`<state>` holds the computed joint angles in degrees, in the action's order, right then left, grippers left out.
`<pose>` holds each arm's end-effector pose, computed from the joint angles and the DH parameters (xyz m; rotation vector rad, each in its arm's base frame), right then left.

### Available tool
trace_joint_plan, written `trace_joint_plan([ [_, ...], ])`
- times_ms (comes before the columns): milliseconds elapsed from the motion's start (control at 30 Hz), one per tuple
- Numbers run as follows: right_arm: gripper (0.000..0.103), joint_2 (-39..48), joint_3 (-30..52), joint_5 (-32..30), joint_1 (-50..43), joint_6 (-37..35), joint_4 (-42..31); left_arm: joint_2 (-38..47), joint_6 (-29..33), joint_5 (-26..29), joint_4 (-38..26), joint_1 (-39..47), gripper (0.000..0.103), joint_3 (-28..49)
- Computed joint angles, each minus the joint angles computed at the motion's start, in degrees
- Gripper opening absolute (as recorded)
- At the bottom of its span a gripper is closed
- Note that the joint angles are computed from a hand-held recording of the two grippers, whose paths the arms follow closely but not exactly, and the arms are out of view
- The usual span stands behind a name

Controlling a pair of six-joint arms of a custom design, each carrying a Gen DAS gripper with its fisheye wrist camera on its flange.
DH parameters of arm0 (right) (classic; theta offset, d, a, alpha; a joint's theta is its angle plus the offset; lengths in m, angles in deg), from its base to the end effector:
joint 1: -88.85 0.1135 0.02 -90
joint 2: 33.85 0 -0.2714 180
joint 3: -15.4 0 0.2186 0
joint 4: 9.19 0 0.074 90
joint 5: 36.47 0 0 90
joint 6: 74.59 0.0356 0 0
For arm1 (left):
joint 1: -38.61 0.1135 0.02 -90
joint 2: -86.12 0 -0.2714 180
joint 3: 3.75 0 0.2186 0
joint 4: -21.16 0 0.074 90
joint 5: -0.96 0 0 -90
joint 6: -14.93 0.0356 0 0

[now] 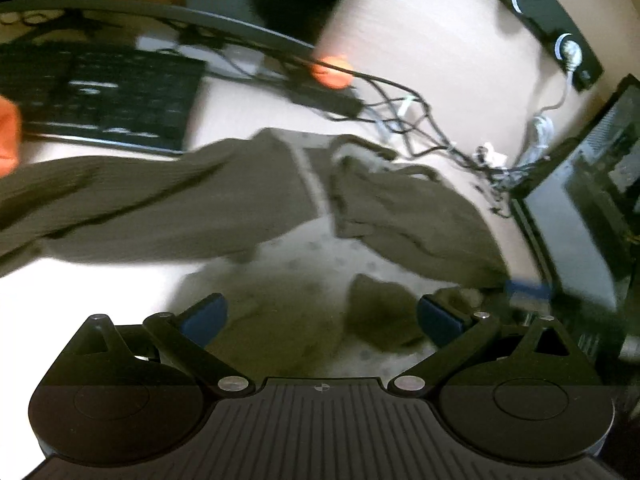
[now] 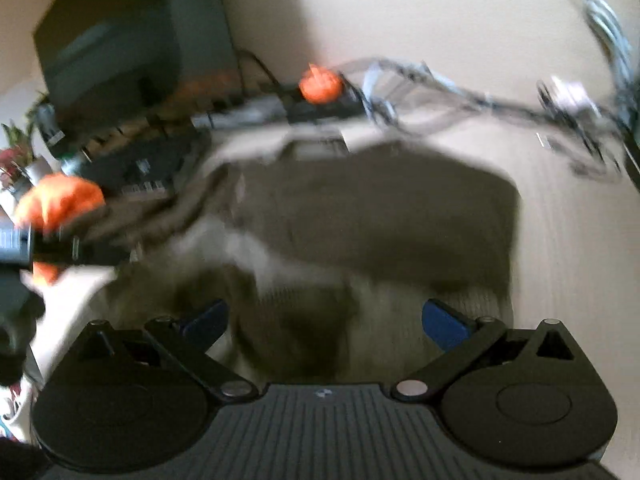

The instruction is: Fold clothes

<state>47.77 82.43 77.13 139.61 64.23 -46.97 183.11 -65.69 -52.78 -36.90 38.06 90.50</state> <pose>0.1737 0.1901 0.2425 0.1301 2.4007 0.3006 0.3213 -0.0241 0.2828 0.4268 2.4608 -0.7625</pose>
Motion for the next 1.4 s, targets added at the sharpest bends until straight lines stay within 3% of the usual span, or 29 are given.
trace_joint_plan([
  [100, 0.103, -1.75, -4.48, 1.32, 3.54, 11.08, 0.72, 0.62, -0.54, -0.03, 1.78, -2.87, 0.101, -0.55],
  [167, 0.103, -4.09, -7.10, 2.52, 5.04, 16.12, 1.77, 1.38, -0.20, 0.10, 2.19, -4.49, 0.080, -0.50],
  [200, 0.103, -5.01, -8.22, 2.86, 5.21, 17.93, 2.69, 2.16, -0.21, 0.70, 1.92, -5.09, 0.064, -0.03],
  [267, 0.103, -5.80, -9.29, 2.35, 4.63, 18.95, 3.90, 3.43, -0.88, 1.60, 2.43, -6.24, 0.067, 0.53],
  [333, 0.103, -5.41, -7.80, -1.15, 2.72, 15.43, 2.31, 3.73, -2.55, 1.18, 5.65, -7.50, 0.084, -0.09],
  [367, 0.103, -5.43, -6.66, -4.31, 0.89, 12.44, 1.02, 3.85, -3.24, 0.64, 7.60, -8.10, 0.088, -0.23],
  [500, 0.103, -4.61, 1.56, 12.11, 3.58, 4.17, -13.33, 6.61, -3.86, -1.95, 11.76, -10.27, 0.094, 2.87],
  [533, 0.097, -2.32, 4.27, 18.50, 4.47, 1.28, -17.85, 8.20, -3.38, -2.86, 11.47, -10.79, 0.095, 4.94],
  [567, 0.078, -0.57, 5.61, 22.31, 4.20, -1.57, -20.25, 9.89, -3.16, -4.13, 11.57, -11.34, 0.095, 6.76],
  [633, 0.052, 0.68, 5.22, 20.50, 0.56, -8.69, -18.64, 13.35, -3.30, -6.22, 11.44, -12.27, 0.095, 10.11],
  [700, 0.050, 1.41, 3.26, 17.13, -1.80, -14.35, -13.98, 16.45, -4.17, -7.72, 11.29, -13.29, 0.095, 12.90],
  [800, 0.050, 5.28, 2.06, 19.44, -0.87, -21.21, -9.94, 18.17, -4.58, -8.75, 12.65, -14.84, 0.094, 13.76],
  [900, 0.047, 7.84, 2.41, 20.07, -1.26, -25.60, -7.36, 17.22, -2.08, -13.42, 16.24, -17.24, 0.080, 10.93],
  [933, 0.037, 7.88, 3.02, 19.71, -1.39, -26.09, -7.31, 16.43, -0.25, -15.42, 17.82, -18.02, 0.064, 9.40],
  [967, 0.027, 7.67, 3.78, 19.18, -1.49, -26.26, -7.54, 15.82, 1.84, -16.93, 18.33, -18.58, 0.057, 8.71],
  [1033, 0.024, 7.31, 5.36, 18.11, -1.69, -26.55, -8.00, 15.03, 4.04, -16.86, 16.37, -18.28, 0.032, 10.03],
  [1133, 0.023, 8.28, 8.14, 17.91, -1.21, -27.50, -7.17, 12.77, 7.50, -14.56, 14.06, -16.19, 0.018, 12.52],
  [1233, 0.023, 11.23, 11.21, 17.17, -0.95, -28.77, -5.00, 10.59, 10.35, -15.42, 16.92, -14.50, 0.017, 11.72],
  [1400, 0.025, 16.05, 13.24, 11.77, -2.59, -27.82, -2.90, 12.46, 13.29, -24.88, 22.15, -13.19, 0.016, 7.77],
])
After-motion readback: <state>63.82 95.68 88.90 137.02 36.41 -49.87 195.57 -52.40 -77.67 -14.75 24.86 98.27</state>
